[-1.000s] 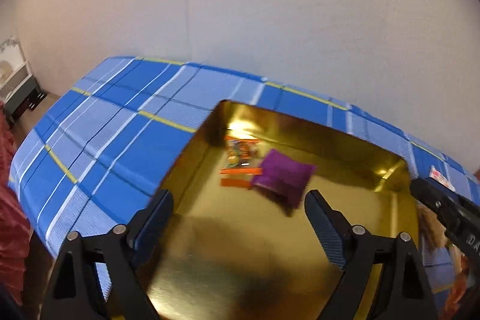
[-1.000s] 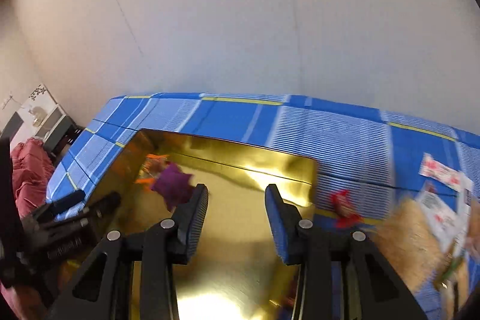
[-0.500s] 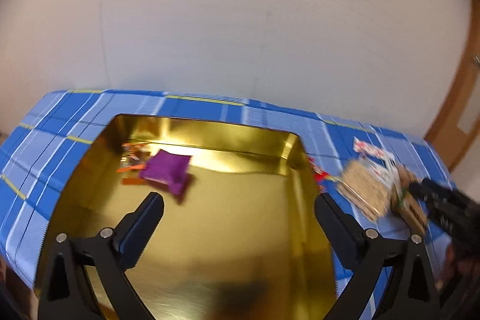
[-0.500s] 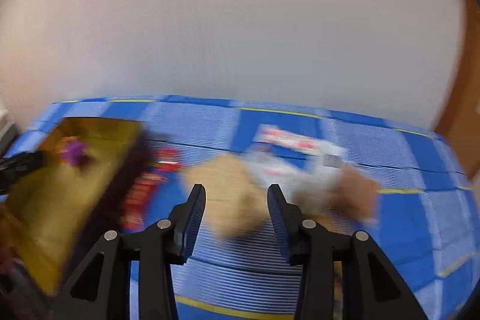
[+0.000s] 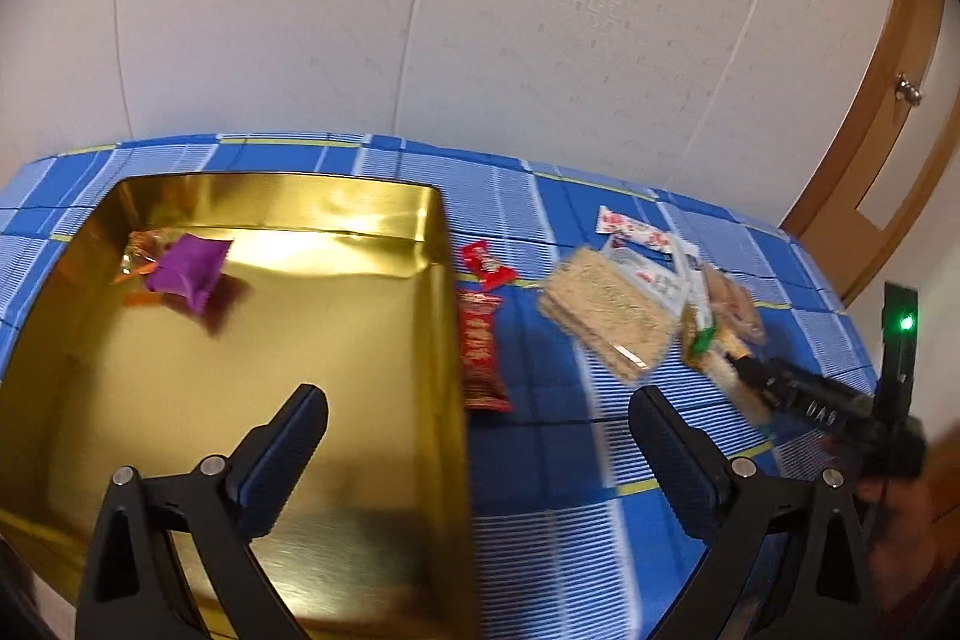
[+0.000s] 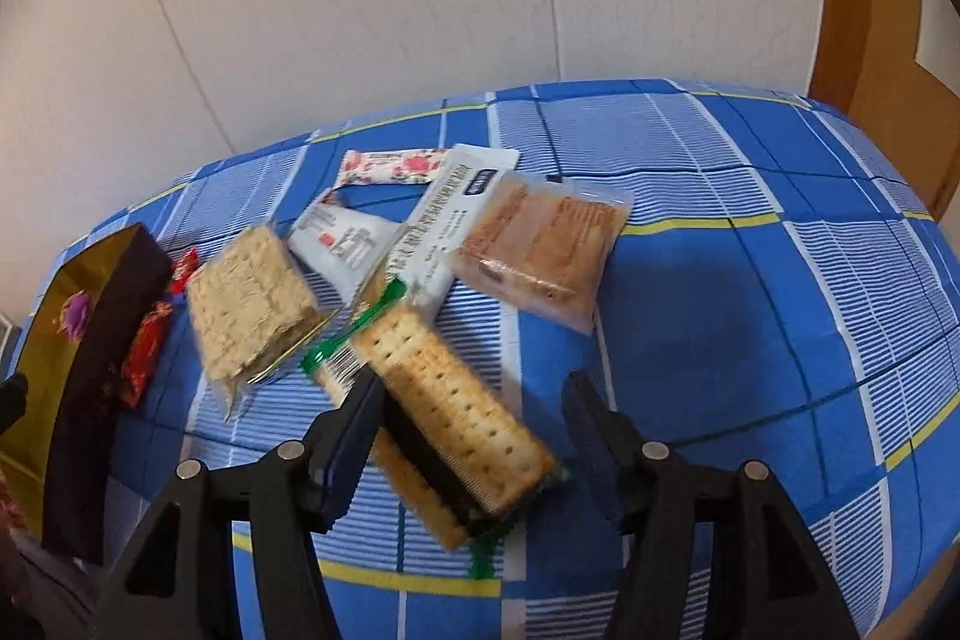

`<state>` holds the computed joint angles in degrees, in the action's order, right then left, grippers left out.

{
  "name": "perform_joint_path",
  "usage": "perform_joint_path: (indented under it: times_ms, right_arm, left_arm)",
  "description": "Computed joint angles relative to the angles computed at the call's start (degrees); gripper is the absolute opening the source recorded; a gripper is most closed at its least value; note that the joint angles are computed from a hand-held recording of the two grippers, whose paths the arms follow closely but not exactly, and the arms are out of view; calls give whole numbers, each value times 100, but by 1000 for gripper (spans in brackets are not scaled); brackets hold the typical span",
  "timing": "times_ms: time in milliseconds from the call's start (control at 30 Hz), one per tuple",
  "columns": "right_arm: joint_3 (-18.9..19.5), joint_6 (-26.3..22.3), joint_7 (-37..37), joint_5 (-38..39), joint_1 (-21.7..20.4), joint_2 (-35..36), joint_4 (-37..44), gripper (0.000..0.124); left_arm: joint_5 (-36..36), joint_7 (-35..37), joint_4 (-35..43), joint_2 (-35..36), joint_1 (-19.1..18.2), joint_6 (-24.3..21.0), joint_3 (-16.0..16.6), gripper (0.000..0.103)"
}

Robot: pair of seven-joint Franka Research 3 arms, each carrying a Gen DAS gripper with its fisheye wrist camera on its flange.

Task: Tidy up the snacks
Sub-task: 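Move both tools back toward the remaining snacks, then grasp the rice-cracker block with the left tool while the right tool grasps the green cracker pack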

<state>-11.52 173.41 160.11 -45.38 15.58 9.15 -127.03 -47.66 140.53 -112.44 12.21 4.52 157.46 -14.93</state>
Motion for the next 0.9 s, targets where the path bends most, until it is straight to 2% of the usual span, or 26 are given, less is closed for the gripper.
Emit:
perform_joint_path:
  times_ms: [133, 267, 500, 633, 700, 800, 900]
  right_arm:
    - [109, -98, -239, -106, 104, 2, 18, 62]
    - [179, -360, -329, -607, 184, 80, 189, 62]
    - [420, 132, -1426, 532, 19, 84, -19, 53]
    - [102, -40, -886, 292, 381, -79, -167, 53]
    - [51, -288, -481, -122, 449, -141, -155, 53]
    - [235, -413, -423, -289, 272, -132, -114, 55]
    - [419, -507, -661, -110, 113, -91, -86, 55]
  left_arm:
    - [462, -541, 19, -1, -190, 3, 39, 101]
    - [937, -1142, 189, 90, -313, -211, 43, 101]
    - [2099, -2294, 450, 352, -547, -278, 100, 101]
    - [2553, -2895, 778, 606, -583, -606, 53, 101]
    - [3225, -3559, 983, 763, -837, -661, 230, 101]
    - [4120, -4450, 1493, 1106, -1130, -996, 408, 101]
    - [4487, -4963, 2212, 1572, -1220, -1569, 350, 101]
